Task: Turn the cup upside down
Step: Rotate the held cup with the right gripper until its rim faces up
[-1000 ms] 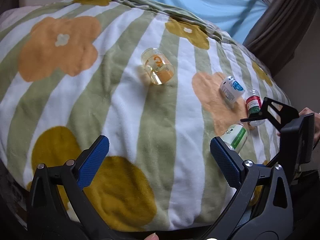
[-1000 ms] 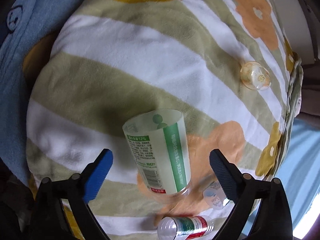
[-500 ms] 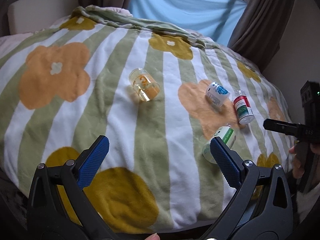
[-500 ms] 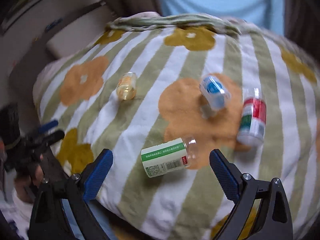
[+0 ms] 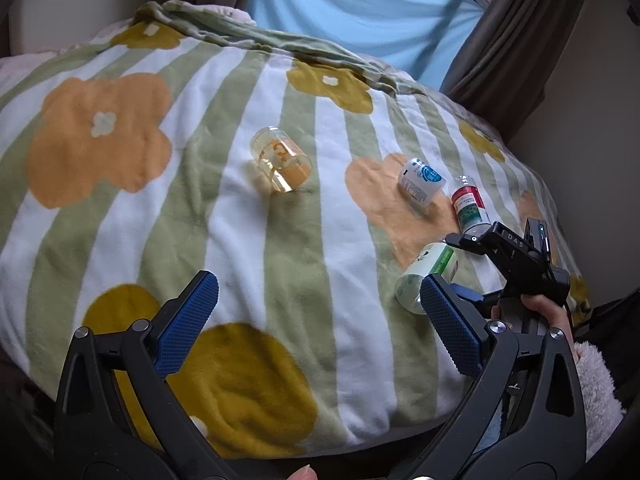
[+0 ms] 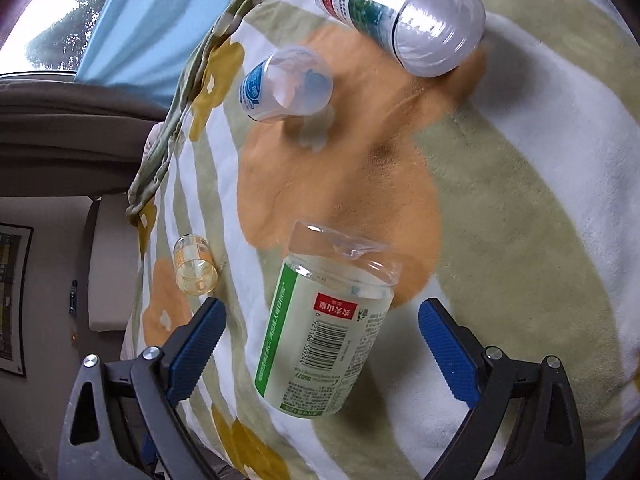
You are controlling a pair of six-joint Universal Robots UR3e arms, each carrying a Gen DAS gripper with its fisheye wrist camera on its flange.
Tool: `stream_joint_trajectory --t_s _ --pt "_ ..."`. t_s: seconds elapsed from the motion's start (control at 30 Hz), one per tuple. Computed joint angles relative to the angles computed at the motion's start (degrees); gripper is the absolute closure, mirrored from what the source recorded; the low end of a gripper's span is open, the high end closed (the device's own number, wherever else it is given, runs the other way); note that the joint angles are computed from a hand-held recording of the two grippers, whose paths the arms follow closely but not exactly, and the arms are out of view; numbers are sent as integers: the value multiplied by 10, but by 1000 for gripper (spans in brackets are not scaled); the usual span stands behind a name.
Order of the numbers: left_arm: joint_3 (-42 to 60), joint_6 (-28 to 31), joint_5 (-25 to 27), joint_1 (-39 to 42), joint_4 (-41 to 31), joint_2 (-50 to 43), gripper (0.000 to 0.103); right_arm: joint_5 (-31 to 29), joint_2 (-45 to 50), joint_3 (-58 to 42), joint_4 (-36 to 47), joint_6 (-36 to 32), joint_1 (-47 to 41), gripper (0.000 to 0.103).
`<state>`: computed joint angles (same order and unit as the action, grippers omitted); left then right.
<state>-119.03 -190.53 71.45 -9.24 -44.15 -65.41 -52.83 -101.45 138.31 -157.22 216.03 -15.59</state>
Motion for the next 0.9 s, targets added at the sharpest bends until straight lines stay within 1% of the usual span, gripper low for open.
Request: stream_joint_trajectory --t_s 0.1,0.2,0.3,0.4,0.53,0.57,0.63,0.7,0.73,0.77,0.8,0.87,0.9 --pt "1 -2 4 -9 4 -7 2 -10 40 -26 -8 -8 11 17" --pt "7 -1 16 -22 5 -15 2 -10 58 -25 -5 -14 8 24" --pt "15 -5 26 -33 7 -25 2 -7 69 -19 -10 -20 6 36" --pt "17 -7 21 -34 7 -28 2 3 58 -5 -9 -31 -4 37" --pt "14 -10 19 -36 14 -27 2 3 20 -6 5 -68 -12 38" --pt "12 -14 21 -36 20 -25 2 -5 21 -12 -13 -76 -5 38" --pt "9 -23 28 -39 29 -25 2 -23 -11 3 -54 -107 -1 38" --pt "11 -33 40 -45 35 -31 2 -63 -26 21 -133 -144 21 38" --pt "9 -38 46 -47 42 -32 2 -107 -21 27 -184 -164 49 38" --pt "6 -43 52 -50 49 -33 2 -168 -3 26 -236 -187 91 38" --pt "2 -46 57 -53 55 -34 2 -228 23 26 -290 -211 133 38" --pt "-7 -50 61 -55 63 -34 2 -328 91 25 -388 -251 205 38" --pt "-12 -52 62 -55 66 -34 2 -366 124 21 -424 -266 229 38"
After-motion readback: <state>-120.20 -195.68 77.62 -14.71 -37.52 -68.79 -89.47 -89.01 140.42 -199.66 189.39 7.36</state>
